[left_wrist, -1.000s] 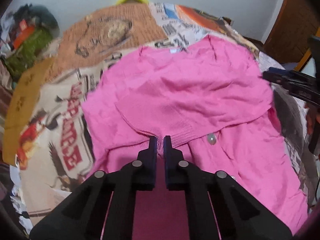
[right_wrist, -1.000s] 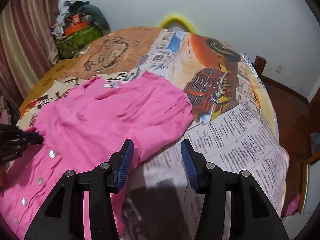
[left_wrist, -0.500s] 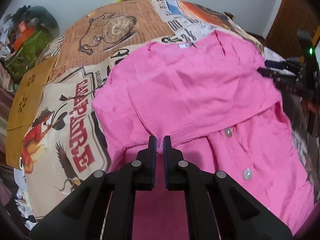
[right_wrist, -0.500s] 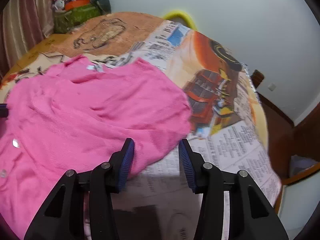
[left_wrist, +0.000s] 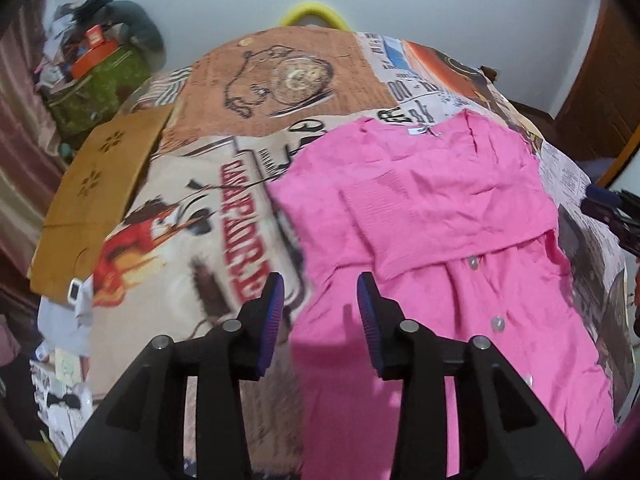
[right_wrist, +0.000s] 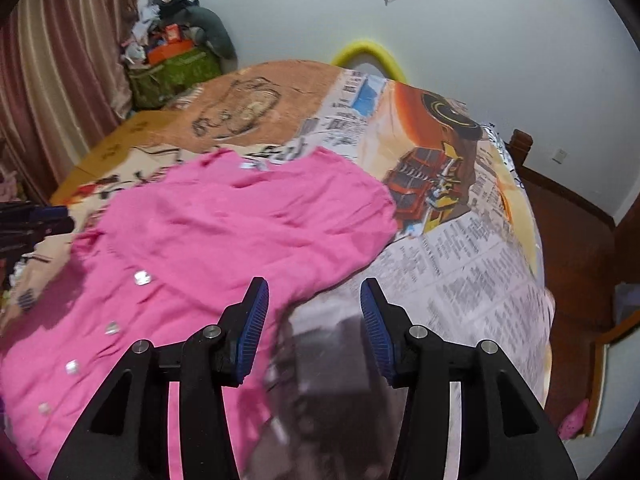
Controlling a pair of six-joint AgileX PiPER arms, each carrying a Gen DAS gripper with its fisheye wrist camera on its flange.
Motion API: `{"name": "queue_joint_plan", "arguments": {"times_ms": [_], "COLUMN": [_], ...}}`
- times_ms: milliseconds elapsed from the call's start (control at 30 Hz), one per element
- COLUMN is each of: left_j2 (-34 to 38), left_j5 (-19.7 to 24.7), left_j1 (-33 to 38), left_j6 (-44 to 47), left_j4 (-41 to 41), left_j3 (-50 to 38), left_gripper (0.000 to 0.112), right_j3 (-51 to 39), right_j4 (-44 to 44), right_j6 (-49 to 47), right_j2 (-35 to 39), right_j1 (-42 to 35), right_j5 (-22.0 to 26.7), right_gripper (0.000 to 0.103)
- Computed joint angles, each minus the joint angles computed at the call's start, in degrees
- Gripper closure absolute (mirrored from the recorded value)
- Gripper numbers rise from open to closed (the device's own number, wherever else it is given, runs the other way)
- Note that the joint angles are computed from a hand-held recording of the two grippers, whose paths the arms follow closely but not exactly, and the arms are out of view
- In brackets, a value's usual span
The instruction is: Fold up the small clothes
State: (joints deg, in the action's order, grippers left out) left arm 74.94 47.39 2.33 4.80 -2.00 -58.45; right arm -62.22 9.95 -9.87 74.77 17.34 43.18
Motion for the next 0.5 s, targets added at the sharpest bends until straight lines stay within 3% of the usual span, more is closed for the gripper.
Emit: {"name": "queue_joint_plan", "arguments": {"times_ms": [167, 500], "left_j2": [-4.8, -8.4], "left_j5": [2.1, 5.8], "left_j1": [4.8, 13.2], "left_j6": [4.0, 13.9], "left_j4": [-2.3, -10.3], "left_j3": [3.8, 12.1], "left_gripper": [0.063, 0.063], "right_j3": [3.4, 12.7], "right_j4": [0.7, 5.7], "right_j6": [2.4, 6.6], "right_j2": [-4.8, -11.9], "right_j1": [1.9, 3.0], "right_j5": [2.5, 6.3], "right_gripper": [0.055, 0.054]}}
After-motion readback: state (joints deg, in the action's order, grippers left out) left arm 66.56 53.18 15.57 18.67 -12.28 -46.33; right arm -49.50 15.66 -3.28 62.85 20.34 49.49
